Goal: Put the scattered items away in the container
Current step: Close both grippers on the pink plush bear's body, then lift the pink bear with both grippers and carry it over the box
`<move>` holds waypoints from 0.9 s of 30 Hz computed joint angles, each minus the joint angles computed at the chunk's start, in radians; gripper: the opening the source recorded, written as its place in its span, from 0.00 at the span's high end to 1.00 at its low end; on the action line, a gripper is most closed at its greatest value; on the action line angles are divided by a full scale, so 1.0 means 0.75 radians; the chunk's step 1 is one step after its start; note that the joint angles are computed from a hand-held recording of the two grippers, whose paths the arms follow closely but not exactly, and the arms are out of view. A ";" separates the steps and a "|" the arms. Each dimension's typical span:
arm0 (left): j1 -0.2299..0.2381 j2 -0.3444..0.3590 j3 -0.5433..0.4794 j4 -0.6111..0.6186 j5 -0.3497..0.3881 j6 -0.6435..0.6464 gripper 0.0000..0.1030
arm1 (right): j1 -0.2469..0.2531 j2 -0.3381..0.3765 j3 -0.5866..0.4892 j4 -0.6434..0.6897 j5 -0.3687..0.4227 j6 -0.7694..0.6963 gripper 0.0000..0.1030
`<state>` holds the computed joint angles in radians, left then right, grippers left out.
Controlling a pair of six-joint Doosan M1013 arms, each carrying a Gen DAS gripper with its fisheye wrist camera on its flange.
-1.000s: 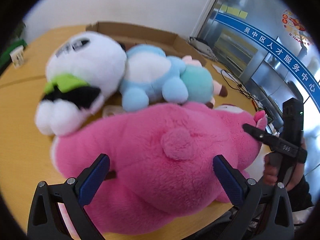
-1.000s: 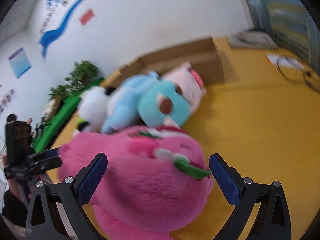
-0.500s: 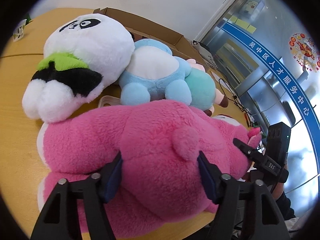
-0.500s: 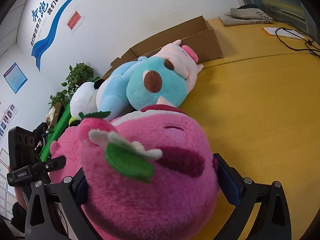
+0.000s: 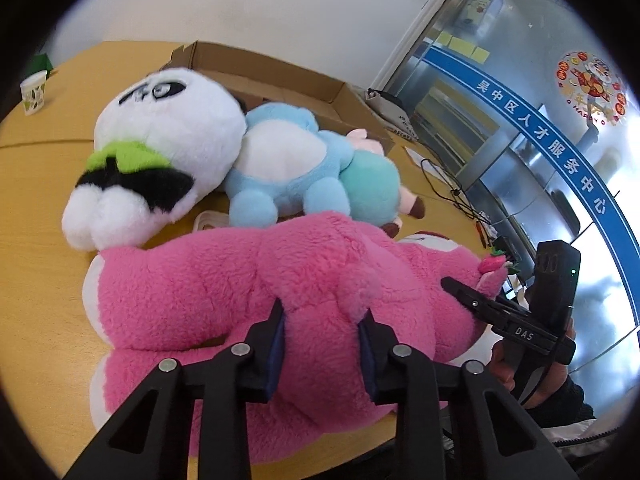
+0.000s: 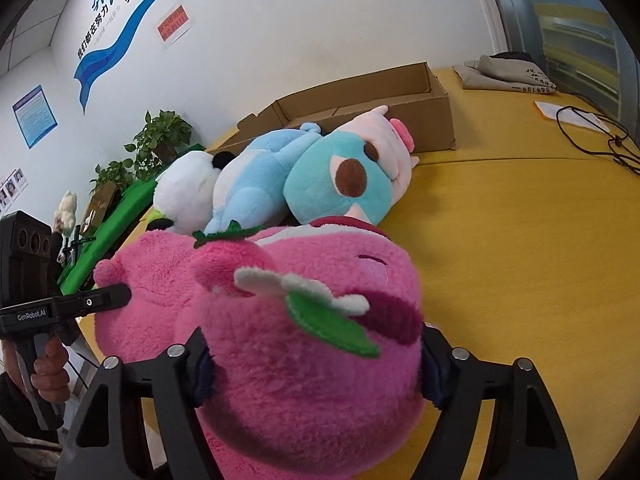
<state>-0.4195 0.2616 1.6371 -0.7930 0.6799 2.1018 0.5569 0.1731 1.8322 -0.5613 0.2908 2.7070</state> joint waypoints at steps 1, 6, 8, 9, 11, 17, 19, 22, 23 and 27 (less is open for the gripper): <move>-0.002 -0.010 0.002 -0.003 -0.005 0.014 0.75 | -0.001 -0.005 0.003 0.029 -0.006 -0.014 0.22; -0.007 -0.058 0.007 -0.064 -0.042 0.117 0.87 | 0.017 -0.032 -0.008 -0.021 0.010 0.037 0.22; -0.010 -0.066 0.005 -0.073 -0.067 0.145 0.87 | 0.027 -0.041 -0.024 -0.069 0.032 0.061 0.22; -0.007 -0.067 0.006 -0.089 -0.073 0.167 0.88 | 0.034 -0.046 -0.032 -0.118 0.038 0.093 0.22; 0.000 -0.059 -0.001 -0.122 -0.063 0.184 0.88 | 0.046 -0.057 -0.038 -0.291 0.043 0.227 0.22; 0.009 -0.058 0.003 -0.206 -0.070 0.260 0.89 | 0.039 -0.053 -0.049 -0.303 0.051 0.228 0.23; 0.019 -0.061 -0.004 -0.277 -0.066 0.327 0.89 | 0.041 -0.061 -0.045 -0.377 0.041 0.298 0.23; 0.019 -0.062 -0.034 -0.307 -0.079 0.375 0.89 | 0.042 -0.077 -0.054 -0.520 0.038 0.405 0.24; 0.018 -0.061 -0.048 -0.312 -0.084 0.391 0.89 | 0.042 -0.080 -0.064 -0.555 0.046 0.417 0.24; 0.028 -0.030 -0.149 -0.361 -0.076 0.470 0.89 | 0.029 -0.080 -0.127 -0.683 0.069 0.436 0.24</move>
<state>-0.3988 0.2395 1.5253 -1.0634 0.6226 2.4544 0.5789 0.1129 1.7372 -1.0733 0.3426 3.0338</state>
